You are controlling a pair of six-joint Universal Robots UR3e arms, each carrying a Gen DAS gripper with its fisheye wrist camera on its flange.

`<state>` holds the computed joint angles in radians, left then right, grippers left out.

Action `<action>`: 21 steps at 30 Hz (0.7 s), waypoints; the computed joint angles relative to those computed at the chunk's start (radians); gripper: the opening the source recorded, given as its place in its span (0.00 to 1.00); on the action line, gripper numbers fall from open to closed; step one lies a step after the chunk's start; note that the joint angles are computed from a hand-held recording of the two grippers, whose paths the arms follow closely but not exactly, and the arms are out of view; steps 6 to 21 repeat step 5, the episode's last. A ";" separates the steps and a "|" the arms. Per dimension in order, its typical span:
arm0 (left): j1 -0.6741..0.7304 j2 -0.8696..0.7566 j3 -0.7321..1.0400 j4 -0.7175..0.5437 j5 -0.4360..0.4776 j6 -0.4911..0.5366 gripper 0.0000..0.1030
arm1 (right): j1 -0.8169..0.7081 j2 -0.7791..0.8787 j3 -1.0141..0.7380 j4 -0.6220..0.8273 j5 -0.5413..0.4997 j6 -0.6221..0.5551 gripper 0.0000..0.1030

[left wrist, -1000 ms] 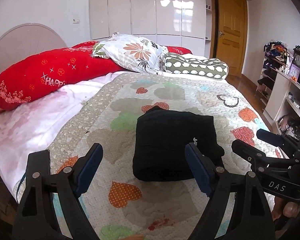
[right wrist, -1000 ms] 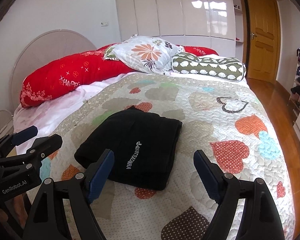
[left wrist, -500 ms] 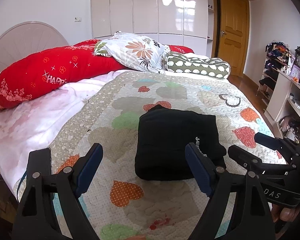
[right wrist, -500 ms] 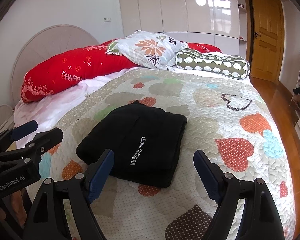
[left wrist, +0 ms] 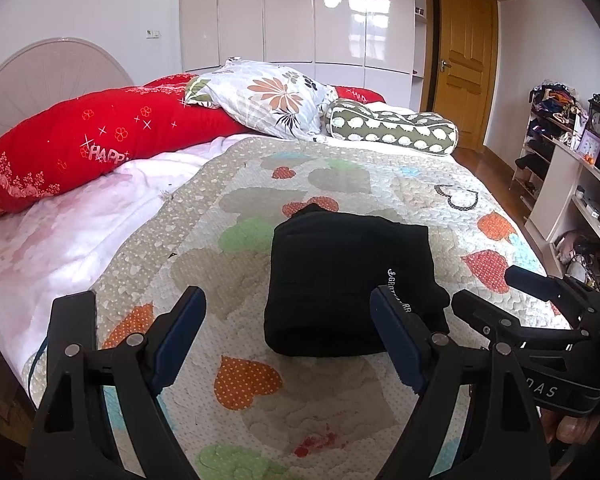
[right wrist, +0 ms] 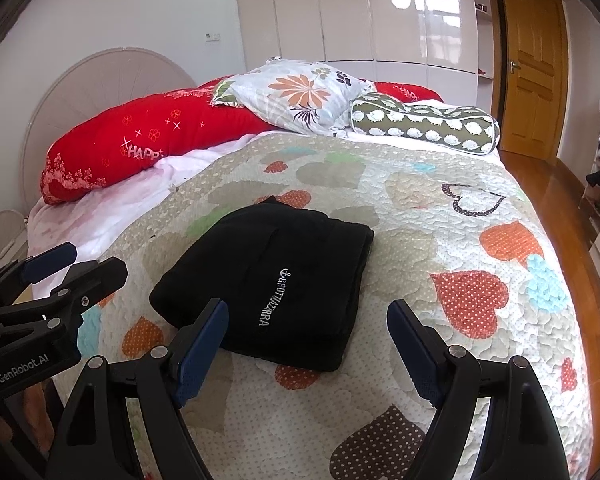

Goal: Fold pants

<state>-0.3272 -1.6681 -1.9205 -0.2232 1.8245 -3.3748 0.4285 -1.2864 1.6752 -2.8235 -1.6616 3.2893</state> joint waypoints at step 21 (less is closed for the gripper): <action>0.005 0.003 -0.003 -0.002 -0.008 -0.001 0.82 | 0.001 0.002 -0.001 0.007 -0.002 0.002 0.81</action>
